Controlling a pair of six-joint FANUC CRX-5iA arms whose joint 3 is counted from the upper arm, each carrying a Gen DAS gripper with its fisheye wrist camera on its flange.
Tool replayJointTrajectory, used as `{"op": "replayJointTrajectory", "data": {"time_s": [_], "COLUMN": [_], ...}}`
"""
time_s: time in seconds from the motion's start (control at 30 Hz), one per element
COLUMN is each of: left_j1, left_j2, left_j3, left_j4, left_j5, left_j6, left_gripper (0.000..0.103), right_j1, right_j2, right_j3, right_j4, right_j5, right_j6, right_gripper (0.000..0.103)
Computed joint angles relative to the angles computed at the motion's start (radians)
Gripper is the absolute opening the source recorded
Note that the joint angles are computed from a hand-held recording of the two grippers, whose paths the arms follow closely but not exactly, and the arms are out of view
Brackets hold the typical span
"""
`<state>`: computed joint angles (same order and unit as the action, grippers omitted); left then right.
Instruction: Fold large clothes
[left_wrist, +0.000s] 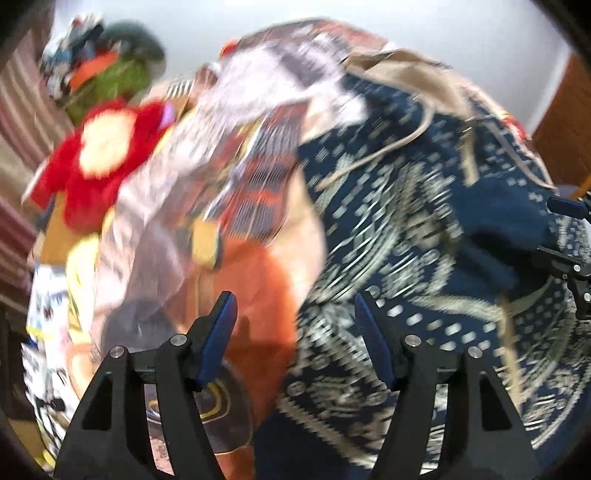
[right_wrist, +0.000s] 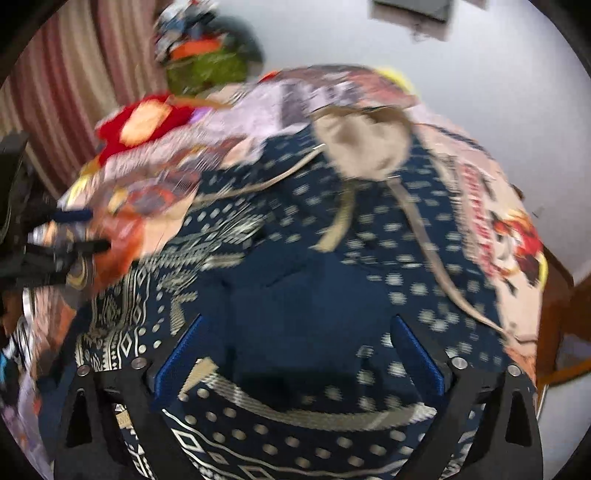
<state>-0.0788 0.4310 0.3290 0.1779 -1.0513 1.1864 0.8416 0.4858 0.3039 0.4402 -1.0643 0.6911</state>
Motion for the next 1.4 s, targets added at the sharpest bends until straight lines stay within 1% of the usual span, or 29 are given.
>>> {"op": "replayJointTrajectory", "data": {"time_s": [0.07, 0.13, 0.17, 0.23, 0.27, 0.37, 0.4, 0.47, 0.5, 0.6, 0.73, 0.83, 0.93, 1.03, 1.07, 1.13, 1.17, 1.23, 1.3, 1.37, 1.4], "left_j1": [0.009, 0.009, 0.006, -0.009, -0.020, -0.048, -0.053, -0.078, -0.089, -0.105, -0.101, -0.099, -0.107, -0.104, -0.104, -0.102, -0.101, -0.089, -0.077, -0.067, -0.060], "left_j2": [0.018, 0.036, 0.040, 0.040, 0.040, 0.048, 0.049, 0.065, 0.075, 0.100, 0.099, 0.090, 0.089, 0.090, 0.092, 0.099, 0.089, 0.080, 0.066, 0.044, 0.028], "left_j3": [-0.003, -0.011, -0.015, -0.029, -0.032, -0.028, -0.027, -0.003, 0.012, 0.045, 0.033, 0.027, 0.035, 0.043, 0.051, 0.068, 0.057, 0.045, 0.024, -0.001, -0.018], "left_j4": [-0.002, -0.009, -0.012, -0.040, -0.056, -0.075, -0.080, -0.114, -0.128, -0.157, -0.161, -0.175, -0.197, -0.196, -0.197, -0.194, -0.187, -0.155, -0.127, -0.112, -0.103], "left_j5": [-0.016, -0.028, -0.026, 0.000, 0.016, 0.051, 0.058, 0.078, 0.082, 0.094, 0.126, 0.122, 0.107, 0.086, 0.074, 0.049, 0.046, 0.034, 0.027, 0.026, 0.029], "left_j6": [0.001, -0.017, -0.025, -0.038, -0.045, -0.065, -0.068, -0.046, -0.033, 0.012, 0.055, 0.067, 0.080, 0.095, 0.101, 0.110, 0.114, 0.110, 0.101, 0.095, 0.086], "left_gripper": [0.065, 0.065, 0.065, 0.065, 0.065, 0.066, 0.066, 0.066, 0.066, 0.066, 0.066, 0.066, 0.066, 0.066, 0.066, 0.066, 0.066, 0.066, 0.066, 0.066, 0.066], "right_j1": [0.000, -0.006, -0.010, -0.014, -0.016, -0.020, -0.022, -0.028, -0.027, -0.022, -0.020, -0.025, -0.033, -0.040, -0.043, -0.050, -0.047, -0.031, -0.015, -0.005, -0.003], "right_j2": [0.057, 0.114, 0.139, 0.172, 0.191, 0.229, 0.232, 0.223, 0.209, 0.163, 0.069, -0.015, -0.086, -0.156, -0.174, -0.204, -0.204, -0.188, -0.147, -0.107, -0.086], "right_j3": [0.066, 0.136, 0.166, 0.203, 0.226, 0.270, 0.275, 0.264, 0.243, 0.181, 0.060, -0.033, -0.107, -0.184, -0.201, -0.219, -0.219, -0.208, -0.167, -0.126, -0.101], "right_j4": [-0.026, -0.062, -0.071, -0.073, -0.069, -0.056, -0.057, -0.063, -0.056, -0.009, 0.102, 0.172, 0.228, 0.257, 0.244, 0.174, 0.161, 0.143, 0.113, 0.076, 0.048], "right_j5": [-0.036, -0.076, -0.094, -0.118, -0.133, -0.166, -0.165, -0.141, -0.117, -0.059, 0.012, 0.043, 0.042, 0.028, 0.027, 0.046, 0.045, 0.038, 0.020, 0.019, 0.024], "right_j6": [0.043, 0.074, 0.081, 0.087, 0.093, 0.102, 0.098, 0.089, 0.071, 0.009, -0.121, -0.227, -0.303, -0.367, -0.371, -0.320, -0.306, -0.250, -0.172, -0.121, -0.095], "right_gripper": [0.085, 0.076, 0.074, 0.066, 0.065, 0.050, 0.041, 0.031, 0.024, 0.013, 0.009, 0.007, 0.007, 0.007, 0.007, 0.007, 0.007, 0.008, 0.008, 0.012, 0.021]}}
